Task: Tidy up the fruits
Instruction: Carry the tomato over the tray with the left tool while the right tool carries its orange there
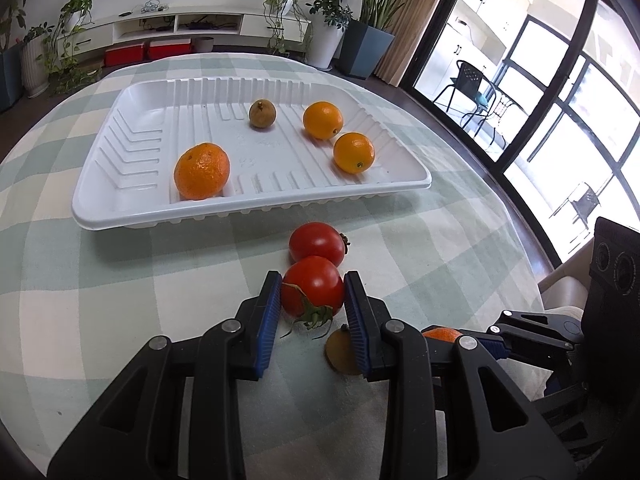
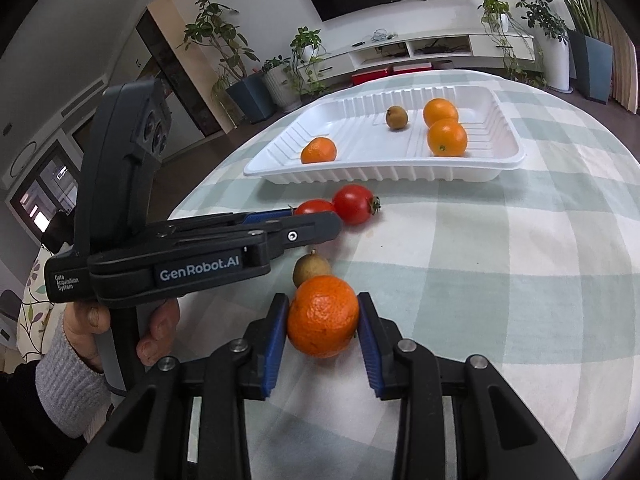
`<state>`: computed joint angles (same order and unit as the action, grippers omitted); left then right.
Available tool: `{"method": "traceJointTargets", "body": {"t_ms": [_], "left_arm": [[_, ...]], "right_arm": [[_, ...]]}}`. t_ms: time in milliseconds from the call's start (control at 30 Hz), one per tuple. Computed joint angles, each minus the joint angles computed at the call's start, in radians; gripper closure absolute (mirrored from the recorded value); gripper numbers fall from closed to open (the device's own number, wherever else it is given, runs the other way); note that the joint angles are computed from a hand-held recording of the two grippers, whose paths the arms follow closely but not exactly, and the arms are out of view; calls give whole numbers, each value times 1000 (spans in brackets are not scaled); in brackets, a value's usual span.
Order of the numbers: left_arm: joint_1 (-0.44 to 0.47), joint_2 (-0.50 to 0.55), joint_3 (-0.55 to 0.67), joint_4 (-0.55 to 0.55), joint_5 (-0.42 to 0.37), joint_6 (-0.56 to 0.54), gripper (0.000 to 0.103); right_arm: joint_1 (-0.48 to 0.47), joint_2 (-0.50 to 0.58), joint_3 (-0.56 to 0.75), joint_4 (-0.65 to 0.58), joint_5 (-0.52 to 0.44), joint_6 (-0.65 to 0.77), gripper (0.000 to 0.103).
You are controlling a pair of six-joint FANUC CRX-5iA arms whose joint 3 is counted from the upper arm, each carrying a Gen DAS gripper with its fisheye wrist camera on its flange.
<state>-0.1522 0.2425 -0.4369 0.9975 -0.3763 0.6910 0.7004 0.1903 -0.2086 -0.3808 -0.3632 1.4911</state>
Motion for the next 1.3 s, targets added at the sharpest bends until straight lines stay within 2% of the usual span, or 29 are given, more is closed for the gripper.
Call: {"method": "traceJointTargets", "body": {"t_ms": [133, 333, 733, 1300], "left_arm": [[1, -2, 3, -13, -5, 2, 74], [-4, -8, -10, 34, -3, -40, 74], [-5, -28, -22, 70, 10, -65, 74], [20, -42, -8, 130, 28, -90, 74]], "right_arm": [[-10, -2, 4, -23, 0, 9, 66], [-21, -11, 2, -55, 6, 28, 66], [-39, -11, 12, -51, 34, 16, 66], [-81, 25, 91, -108, 14, 86, 66]]}}
